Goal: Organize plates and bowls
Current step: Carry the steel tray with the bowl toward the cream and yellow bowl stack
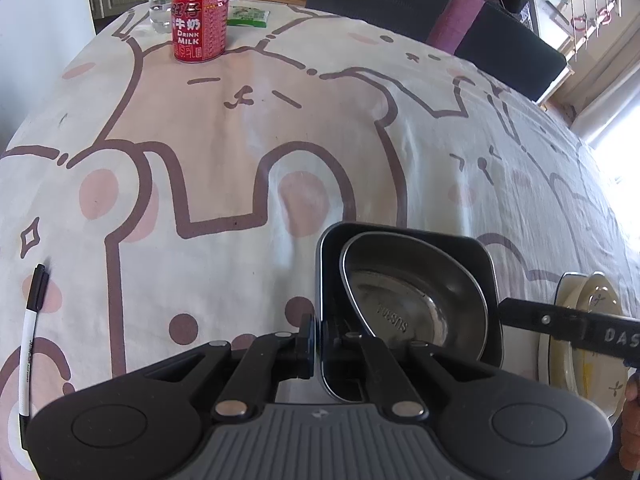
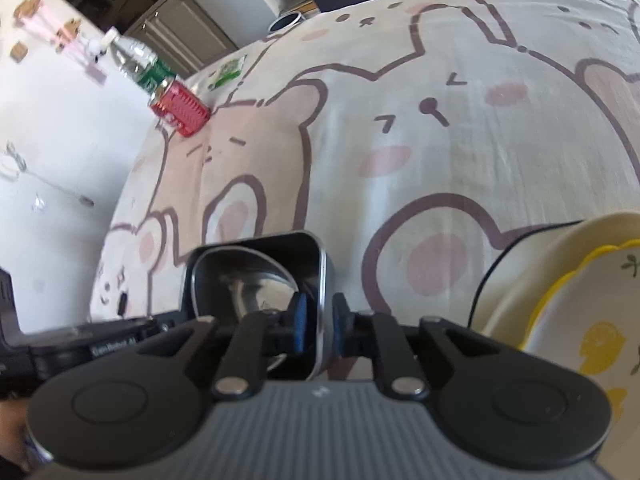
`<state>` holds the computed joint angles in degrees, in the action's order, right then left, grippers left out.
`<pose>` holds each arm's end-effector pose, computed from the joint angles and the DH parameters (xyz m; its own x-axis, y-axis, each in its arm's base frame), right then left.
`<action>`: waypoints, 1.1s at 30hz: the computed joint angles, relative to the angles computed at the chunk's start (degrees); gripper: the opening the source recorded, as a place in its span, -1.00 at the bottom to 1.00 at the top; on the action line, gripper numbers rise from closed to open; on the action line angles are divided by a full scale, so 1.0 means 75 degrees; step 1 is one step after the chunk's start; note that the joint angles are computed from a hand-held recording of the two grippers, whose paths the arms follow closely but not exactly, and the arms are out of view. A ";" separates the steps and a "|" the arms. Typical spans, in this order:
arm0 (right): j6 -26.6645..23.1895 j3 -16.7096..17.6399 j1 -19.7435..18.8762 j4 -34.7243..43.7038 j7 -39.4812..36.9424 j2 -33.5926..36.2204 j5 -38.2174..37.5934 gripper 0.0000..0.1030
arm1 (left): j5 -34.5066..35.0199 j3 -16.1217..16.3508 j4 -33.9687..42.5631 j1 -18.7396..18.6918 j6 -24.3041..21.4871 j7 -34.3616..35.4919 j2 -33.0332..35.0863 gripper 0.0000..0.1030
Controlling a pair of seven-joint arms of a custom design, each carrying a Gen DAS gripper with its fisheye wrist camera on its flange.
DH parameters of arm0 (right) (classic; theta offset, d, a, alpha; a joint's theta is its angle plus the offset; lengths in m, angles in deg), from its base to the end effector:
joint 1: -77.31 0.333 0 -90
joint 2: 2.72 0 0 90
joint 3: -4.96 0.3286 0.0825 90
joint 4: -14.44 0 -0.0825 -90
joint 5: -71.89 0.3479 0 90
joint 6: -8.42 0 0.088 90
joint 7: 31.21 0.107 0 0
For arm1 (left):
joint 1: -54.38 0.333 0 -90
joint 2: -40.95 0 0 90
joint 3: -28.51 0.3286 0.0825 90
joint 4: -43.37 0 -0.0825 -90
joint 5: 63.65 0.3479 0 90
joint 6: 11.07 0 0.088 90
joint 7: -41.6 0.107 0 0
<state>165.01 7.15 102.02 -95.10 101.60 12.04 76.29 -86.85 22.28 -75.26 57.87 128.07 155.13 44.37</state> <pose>0.5630 0.2801 0.4584 -0.2332 -0.8795 -0.4148 -0.8568 0.3876 -0.3402 0.5556 -0.0270 0.4654 -0.2226 -0.9508 0.2157 -0.9245 0.1356 -0.3561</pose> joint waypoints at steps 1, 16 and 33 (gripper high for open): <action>-0.0154 -0.0026 0.0034 0.0095 0.0014 0.0053 -0.0096 -0.66 | 0.0065 -0.0006 0.0006 -0.0010 -0.0018 -0.0009 0.0013 -0.93; -0.0313 -0.0189 0.0256 0.0511 0.0015 0.0483 -0.0681 -0.86 | -0.0158 -0.0038 0.0032 0.0052 0.0031 0.0017 0.0067 -0.93; 0.0872 -0.0477 0.0260 -0.0444 0.0215 -0.0499 -0.1641 -0.87 | -0.1887 0.0038 -0.0489 -0.0472 0.1053 0.1060 -0.0780 -0.90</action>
